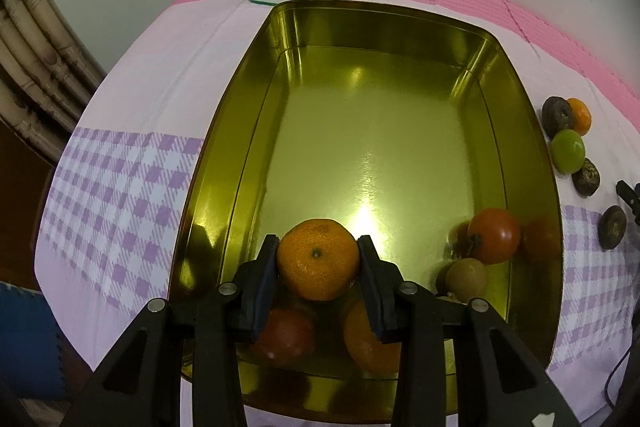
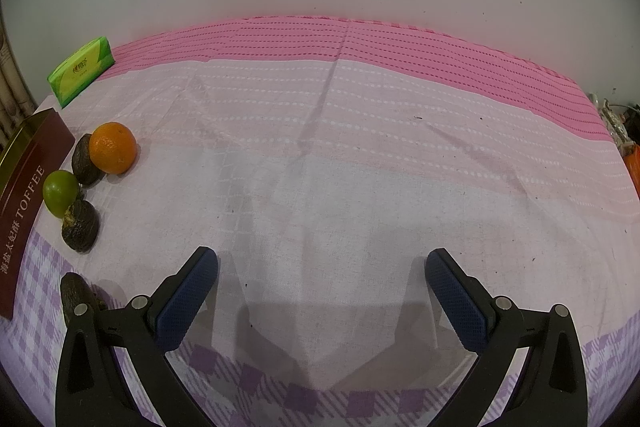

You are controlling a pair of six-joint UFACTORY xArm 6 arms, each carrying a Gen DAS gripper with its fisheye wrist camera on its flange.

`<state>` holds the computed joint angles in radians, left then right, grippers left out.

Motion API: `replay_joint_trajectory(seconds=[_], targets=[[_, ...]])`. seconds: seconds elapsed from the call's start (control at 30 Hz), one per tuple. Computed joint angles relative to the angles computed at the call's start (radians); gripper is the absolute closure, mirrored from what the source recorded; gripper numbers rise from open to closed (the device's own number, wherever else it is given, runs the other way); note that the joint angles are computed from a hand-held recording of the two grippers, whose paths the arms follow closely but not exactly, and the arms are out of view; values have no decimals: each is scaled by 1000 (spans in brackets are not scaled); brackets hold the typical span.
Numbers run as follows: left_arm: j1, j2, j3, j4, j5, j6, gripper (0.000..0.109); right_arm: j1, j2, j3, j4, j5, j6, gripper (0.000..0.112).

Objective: Organize fruits
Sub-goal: 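Open the left gripper to release the mandarin in the tray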

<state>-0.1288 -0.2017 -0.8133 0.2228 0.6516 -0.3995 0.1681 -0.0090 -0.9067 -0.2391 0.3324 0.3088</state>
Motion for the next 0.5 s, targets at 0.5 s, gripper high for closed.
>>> replay_joint_trajectory(seconds=[0.5], targets=[[9, -34, 4, 0, -18, -1, 60, 0, 0, 1, -1, 0, 1, 9]])
